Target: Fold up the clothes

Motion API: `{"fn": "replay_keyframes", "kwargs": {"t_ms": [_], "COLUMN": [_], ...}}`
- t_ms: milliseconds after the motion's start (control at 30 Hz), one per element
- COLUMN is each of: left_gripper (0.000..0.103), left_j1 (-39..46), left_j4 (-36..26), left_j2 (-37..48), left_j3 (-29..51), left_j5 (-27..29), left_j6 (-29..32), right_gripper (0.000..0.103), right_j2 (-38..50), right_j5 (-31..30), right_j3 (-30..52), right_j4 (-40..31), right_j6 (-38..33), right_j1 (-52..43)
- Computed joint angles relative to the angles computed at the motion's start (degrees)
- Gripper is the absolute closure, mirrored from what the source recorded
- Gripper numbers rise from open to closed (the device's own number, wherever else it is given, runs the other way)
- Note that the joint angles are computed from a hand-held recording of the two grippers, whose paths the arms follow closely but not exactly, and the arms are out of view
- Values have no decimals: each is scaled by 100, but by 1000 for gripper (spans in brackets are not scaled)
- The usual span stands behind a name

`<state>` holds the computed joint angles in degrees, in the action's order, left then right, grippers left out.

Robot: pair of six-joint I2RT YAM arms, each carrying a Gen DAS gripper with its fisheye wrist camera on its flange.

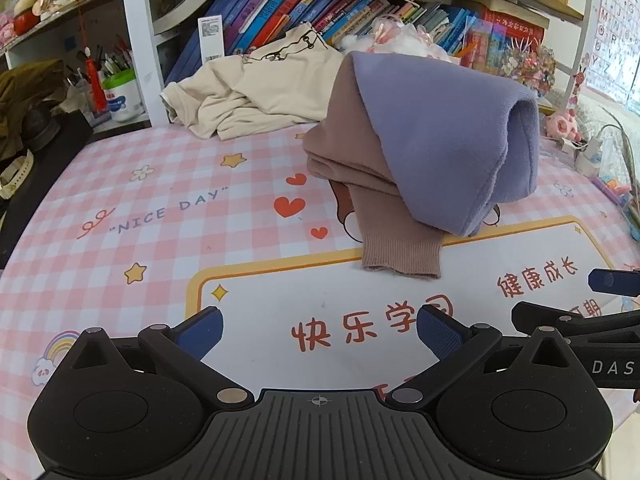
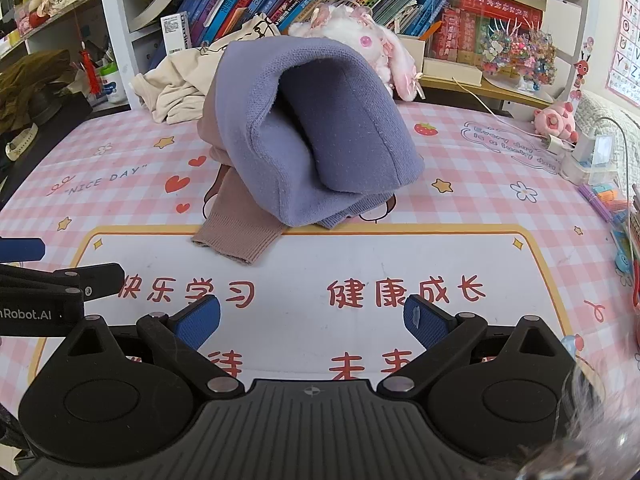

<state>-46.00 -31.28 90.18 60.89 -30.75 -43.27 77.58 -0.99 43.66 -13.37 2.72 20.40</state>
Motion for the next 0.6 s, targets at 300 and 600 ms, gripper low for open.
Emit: {"fn": "replay_keyframes", "kwargs": {"t_ms": [300,600], "left_gripper": [0,0], "left_j1": [1,-128], "left_j4": [-84,-325], "left_j2": [21,226], "left_j3": [19,236], "left_j5": [-16,-129], "left_j6": [-204,-532], "right_gripper": [4,4], "right_j2": [111,270], "right_j5": [-163,-455], "right_j3": [63,163], "right_j4": [27,19], "right_j6": [-105,-382], "right_j1": [-66,-245]}}
